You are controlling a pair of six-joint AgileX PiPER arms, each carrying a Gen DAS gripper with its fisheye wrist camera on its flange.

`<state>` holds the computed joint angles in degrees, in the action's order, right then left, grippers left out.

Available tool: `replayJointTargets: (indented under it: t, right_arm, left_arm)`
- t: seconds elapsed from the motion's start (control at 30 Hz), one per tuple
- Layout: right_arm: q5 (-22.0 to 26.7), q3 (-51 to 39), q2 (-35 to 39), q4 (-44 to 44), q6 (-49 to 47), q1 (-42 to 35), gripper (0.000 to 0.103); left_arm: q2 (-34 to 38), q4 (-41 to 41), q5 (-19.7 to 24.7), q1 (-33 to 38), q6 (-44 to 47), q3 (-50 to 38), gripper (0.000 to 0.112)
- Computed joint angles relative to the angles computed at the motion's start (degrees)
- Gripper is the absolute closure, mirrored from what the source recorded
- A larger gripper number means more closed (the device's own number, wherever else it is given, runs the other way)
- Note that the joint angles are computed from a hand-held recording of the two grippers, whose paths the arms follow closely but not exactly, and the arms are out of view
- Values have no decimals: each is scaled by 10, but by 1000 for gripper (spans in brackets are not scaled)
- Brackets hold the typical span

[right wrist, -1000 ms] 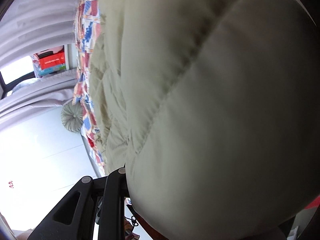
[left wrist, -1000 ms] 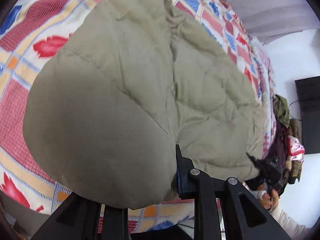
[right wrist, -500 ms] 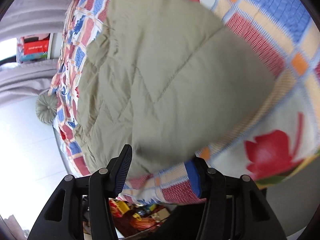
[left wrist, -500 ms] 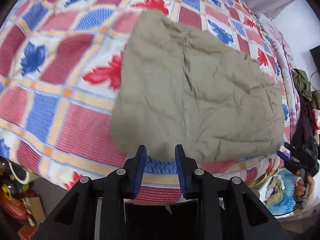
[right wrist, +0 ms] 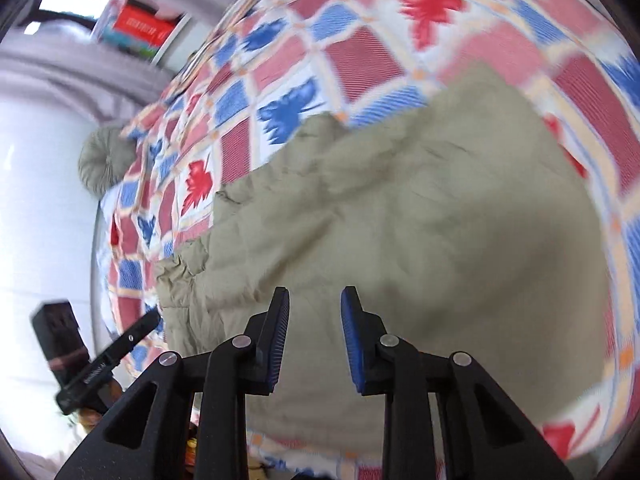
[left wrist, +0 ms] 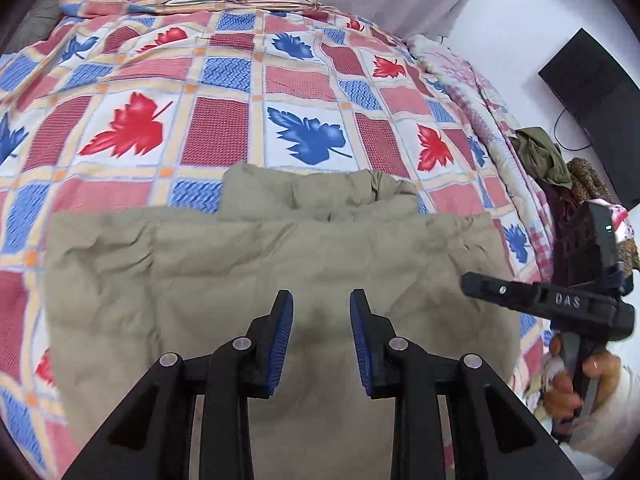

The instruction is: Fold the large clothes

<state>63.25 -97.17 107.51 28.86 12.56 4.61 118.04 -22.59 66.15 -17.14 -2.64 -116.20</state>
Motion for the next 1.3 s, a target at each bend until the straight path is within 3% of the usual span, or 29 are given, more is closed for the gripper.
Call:
replayJointTargets:
  t: [0.13, 0.37, 0.43, 0.53, 0.8, 1.0, 1.13, 1.3]
  right_arm:
    - [-25, -19, 46, -5, -51, 29, 74]
    - [-101, 8, 134, -14, -73, 65, 80]
    - [-105, 14, 136, -3, -80, 61, 81]
    - [-57, -24, 149, -2, -86, 47, 88]
    - [-18, -86, 135, -123, -19, -42, 89]
    - [-40, -55, 109, -258, 70, -71, 89]
    - [-67, -36, 132, -201, 64, -97, 89]
    - [-94, -37, 154, -207, 73, -91, 89]
  left_arm:
    - [77, 72, -33, -34, -39, -32, 82]
    - [112, 46, -100, -24, -15, 37, 82]
    - [117, 40, -86, -21, -5, 23, 82]
    - [112, 40, -70, -4, -8, 9, 82]
    - [116, 184, -40, 79, -85, -55, 82]
    - [140, 166, -55, 124, -121, -19, 82]
    - [159, 221, -79, 96, -146, -19, 82]
    - [176, 235, -75, 91, -141, -38, 82]
